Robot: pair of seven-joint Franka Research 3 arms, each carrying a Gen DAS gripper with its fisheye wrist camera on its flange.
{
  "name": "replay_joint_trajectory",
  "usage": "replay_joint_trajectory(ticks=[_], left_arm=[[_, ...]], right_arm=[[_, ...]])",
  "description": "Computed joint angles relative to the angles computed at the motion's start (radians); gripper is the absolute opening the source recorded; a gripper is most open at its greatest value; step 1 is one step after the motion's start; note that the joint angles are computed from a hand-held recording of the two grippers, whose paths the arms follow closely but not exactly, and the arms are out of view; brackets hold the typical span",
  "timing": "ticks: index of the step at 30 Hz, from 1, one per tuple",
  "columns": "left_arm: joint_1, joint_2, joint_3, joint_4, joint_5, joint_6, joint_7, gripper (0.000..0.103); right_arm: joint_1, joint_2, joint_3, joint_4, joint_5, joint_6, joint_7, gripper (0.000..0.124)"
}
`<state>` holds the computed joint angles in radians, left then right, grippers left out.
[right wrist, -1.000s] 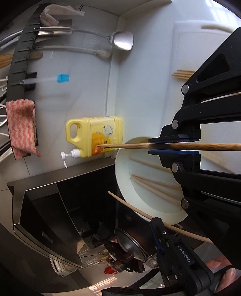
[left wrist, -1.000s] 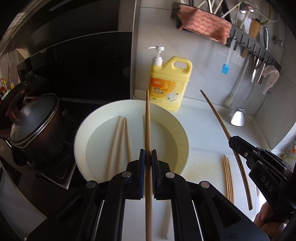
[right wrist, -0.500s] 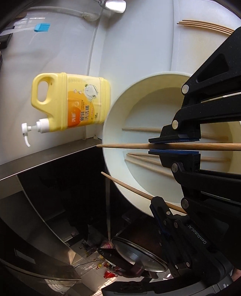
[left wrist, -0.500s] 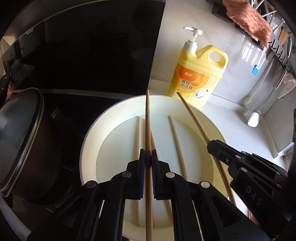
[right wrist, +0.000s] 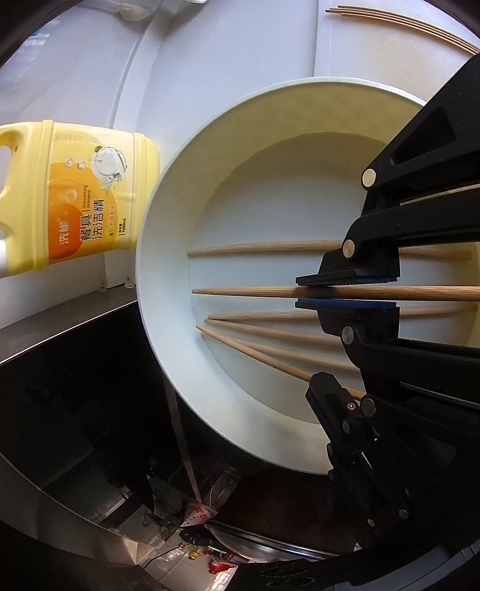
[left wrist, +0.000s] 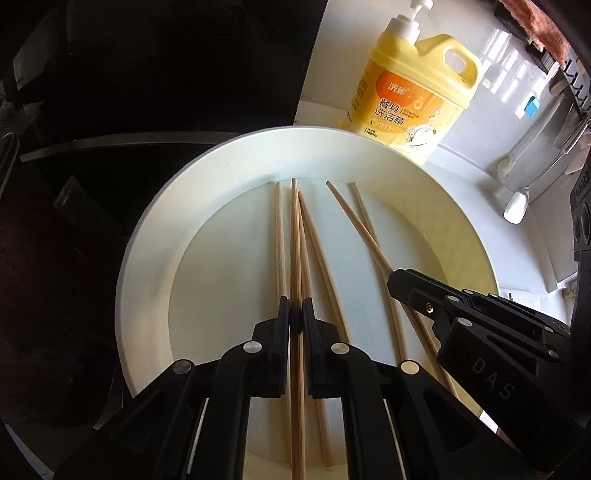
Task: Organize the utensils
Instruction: 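Open both tools to release the chopstick into the basin, then withdraw both open tools from the basin back over the cutting board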
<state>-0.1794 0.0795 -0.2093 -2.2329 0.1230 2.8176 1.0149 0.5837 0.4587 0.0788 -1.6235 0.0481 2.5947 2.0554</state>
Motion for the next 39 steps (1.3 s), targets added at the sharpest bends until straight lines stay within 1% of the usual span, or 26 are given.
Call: replay_joint_trajectory(ticks=[2,6,10,11,12,13,14,17,18,20,22,24,25,26,30,32,35,39], left_arm=[[0.004,0.006,0.0,0.001,-0.013,0.003,0.009,0.008],[0.009,0.014,-0.001,0.006,-0.029,-0.015,0.023,0.008],[-0.003,0.006,0.015,0.0,0.058,-0.022,-0.063,0.009],[-0.003,0.002,0.015,-0.002,0.067,-0.027,-0.073,0.017],[-0.003,-0.002,0.015,-0.004,0.076,-0.033,-0.086,0.024],[-0.004,-0.009,0.018,-0.01,0.095,-0.033,-0.109,0.041],[-0.007,-0.021,0.023,-0.019,0.134,-0.028,-0.15,0.054],[-0.009,-0.053,0.029,-0.04,0.236,-0.019,-0.253,0.066],[-0.007,-0.067,0.028,-0.047,0.258,-0.025,-0.275,0.068],[-0.001,-0.092,0.025,-0.06,0.327,-0.038,-0.344,0.074],[0.005,-0.118,0.017,-0.068,0.406,-0.072,-0.418,0.079],[0.011,-0.148,0.005,-0.081,0.473,-0.102,-0.481,0.079],[0.011,-0.159,-0.002,-0.084,0.492,-0.117,-0.499,0.082],[0.01,-0.167,-0.008,-0.085,0.502,-0.13,-0.509,0.085],[-0.002,-0.209,-0.032,-0.108,0.521,-0.138,-0.548,0.089],[-0.013,-0.224,-0.046,-0.113,0.519,-0.145,-0.567,0.092],[-0.04,-0.227,-0.066,-0.104,0.487,-0.148,-0.58,0.093],[-0.078,-0.223,-0.106,-0.074,0.499,-0.174,-0.659,0.094]], right_arm=[[-0.009,0.006,0.008,0.002,0.023,-0.012,-0.001,0.006],[-0.001,0.004,0.002,-0.011,0.018,-0.014,0.014,0.007],[0.005,-0.006,-0.004,-0.028,0.007,-0.008,0.029,0.007],[0.007,-0.011,-0.005,-0.035,0.002,-0.003,0.034,0.008],[0.009,-0.014,-0.008,-0.037,-0.004,-0.001,0.04,0.014],[0.012,-0.02,-0.014,-0.044,-0.013,0.004,0.051,0.023],[0.016,-0.03,-0.019,-0.057,-0.025,0.015,0.062,0.024],[0.023,-0.069,-0.029,-0.104,-0.059,0.053,0.091,0.025],[0.024,-0.084,-0.03,-0.122,-0.069,0.066,0.099,0.025],[0.031,-0.118,-0.04,-0.165,-0.102,0.094,0.13,0.031],[0.044,-0.157,-0.059,-0.213,-0.16,0.124,0.183,0.037],[0.054,-0.196,-0.073,-0.258,-0.23,0.143,0.237,0.04],[0.053,-0.21,-0.073,-0.272,-0.259,0.148,0.257,0.043],[0.048,-0.228,-0.069,-0.295,-0.28,0.16,0.271,0.045],[0.017,-0.319,-0.046,-0.405,-0.344,0.216,0.317,0.053],[-0.009,-0.379,-0.03,-0.476,-0.369,0.238,0.339,0.055],[-0.055,-0.468,-0.005,-0.573,-0.377,0.253,0.351,0.058],[-0.121,-0.611,0.017,-0.721,-0.372,0.262,0.321,0.063]])
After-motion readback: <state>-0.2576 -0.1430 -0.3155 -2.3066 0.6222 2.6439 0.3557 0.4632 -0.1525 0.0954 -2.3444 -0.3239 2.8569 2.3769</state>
